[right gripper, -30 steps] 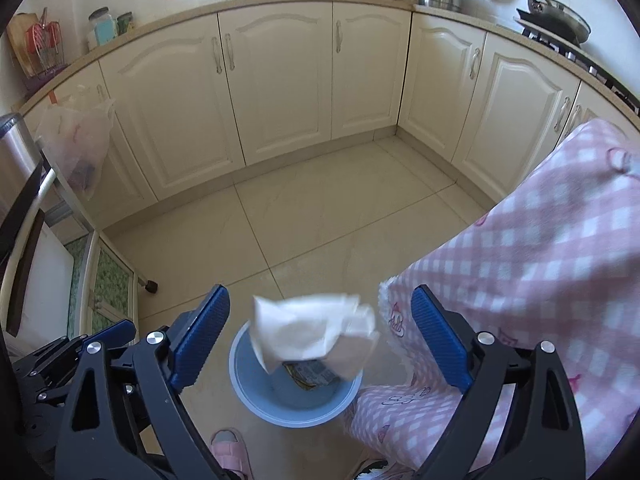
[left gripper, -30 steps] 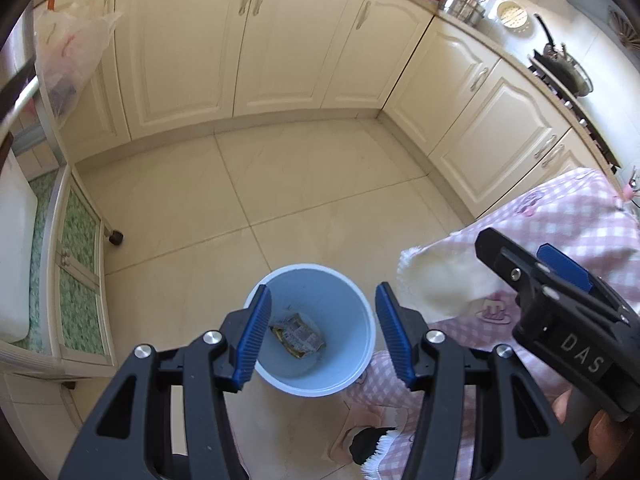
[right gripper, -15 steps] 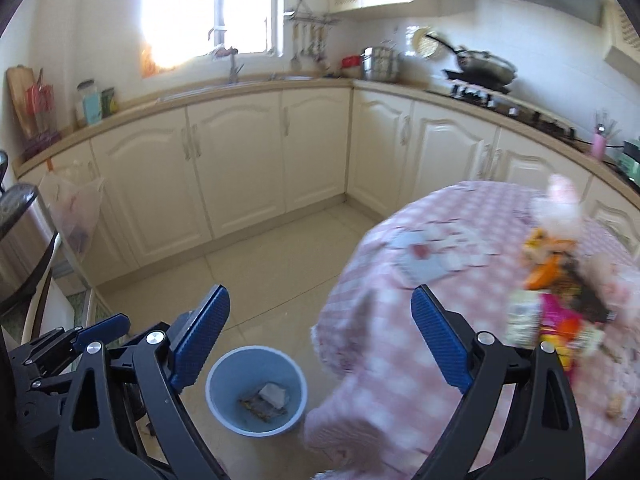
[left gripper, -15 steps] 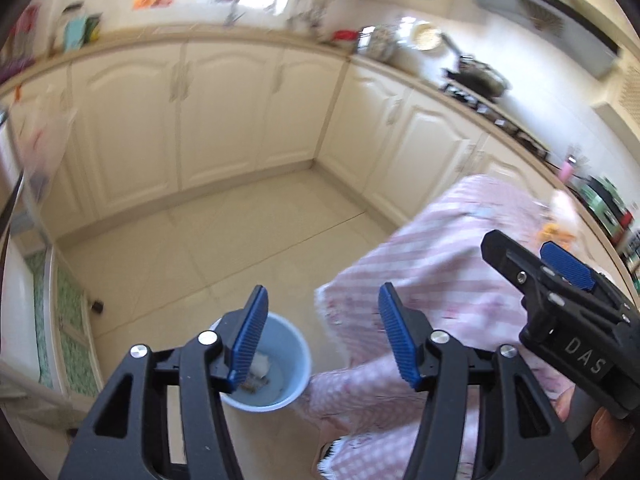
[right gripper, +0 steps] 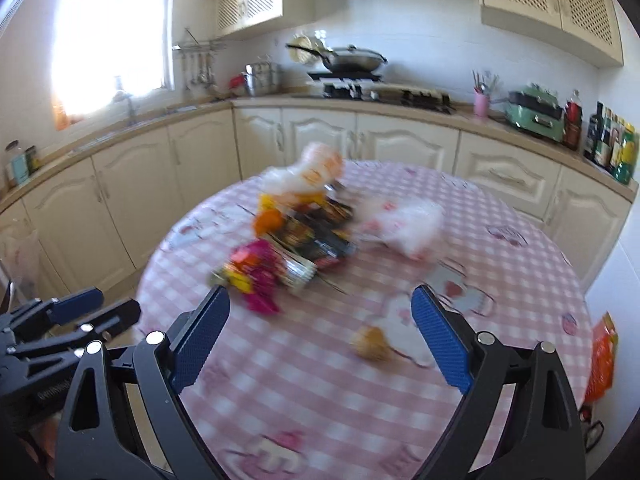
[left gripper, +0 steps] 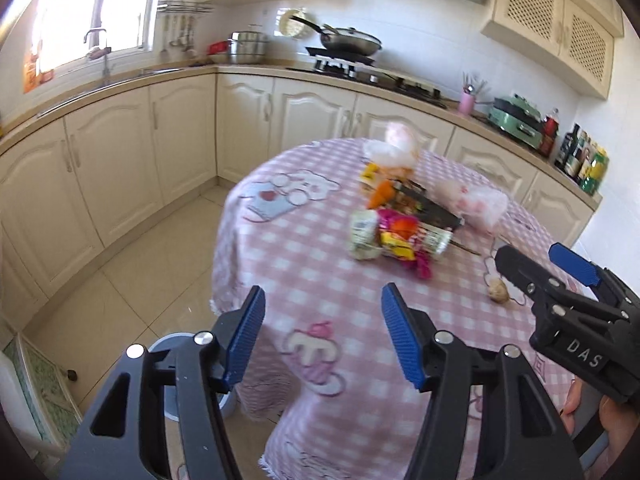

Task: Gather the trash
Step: 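Grasp the brown shell with the right tool while the left tool grasps the pink wrapper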

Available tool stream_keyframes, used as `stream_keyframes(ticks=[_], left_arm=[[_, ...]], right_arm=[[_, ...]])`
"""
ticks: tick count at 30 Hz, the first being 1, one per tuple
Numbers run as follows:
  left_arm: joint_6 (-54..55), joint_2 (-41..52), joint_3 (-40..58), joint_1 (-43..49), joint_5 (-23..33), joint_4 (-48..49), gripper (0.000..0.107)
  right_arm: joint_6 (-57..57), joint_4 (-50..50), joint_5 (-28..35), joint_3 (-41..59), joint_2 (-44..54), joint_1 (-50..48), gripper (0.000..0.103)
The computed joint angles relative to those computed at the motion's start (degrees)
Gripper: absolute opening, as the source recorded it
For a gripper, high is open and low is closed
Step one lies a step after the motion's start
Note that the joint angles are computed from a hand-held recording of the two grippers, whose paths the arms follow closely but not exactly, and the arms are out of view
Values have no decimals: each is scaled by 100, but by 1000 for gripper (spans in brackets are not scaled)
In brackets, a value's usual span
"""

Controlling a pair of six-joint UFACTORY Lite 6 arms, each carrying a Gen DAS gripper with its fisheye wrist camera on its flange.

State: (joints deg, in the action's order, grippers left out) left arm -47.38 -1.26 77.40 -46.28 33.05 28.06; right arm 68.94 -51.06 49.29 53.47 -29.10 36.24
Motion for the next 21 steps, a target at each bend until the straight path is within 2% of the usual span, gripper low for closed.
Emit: stream_keyframes(ticks=[4,6,9,12,13,14,16,21], left_arm=[[-121,338,204,-276,129,84,60],[-105,521,349,-337,197,84,60],[4,790,620,-390,269,-24,60],[199,1130,972,-341,269,-207,60],[265,1237,1091,-325,272,-288,60],[343,1362,1235,-308,261,-396,60],[521,1550,1461,-279,242,-631,59],[842,2248,2288,-226,305,-1019,59]], right_arm=[[-1335,1161,-635,-390,-225,-1140,88],[-1962,1617,-816,-484,-181,-1487,84],[-3186,2576,-1230,-653,-118,-2117,70],[-4049,3238,-1360,-718,-41,-2435,56],[-4290,3417,-1438,-729,-59,-2524,46],[-4313,3356,-1406,-721,-71,-2538,30],[-4547,3535,-1515,-744,-83,-2771,20],[-5102,4103,-1782,-761,-157,-3310,20]])
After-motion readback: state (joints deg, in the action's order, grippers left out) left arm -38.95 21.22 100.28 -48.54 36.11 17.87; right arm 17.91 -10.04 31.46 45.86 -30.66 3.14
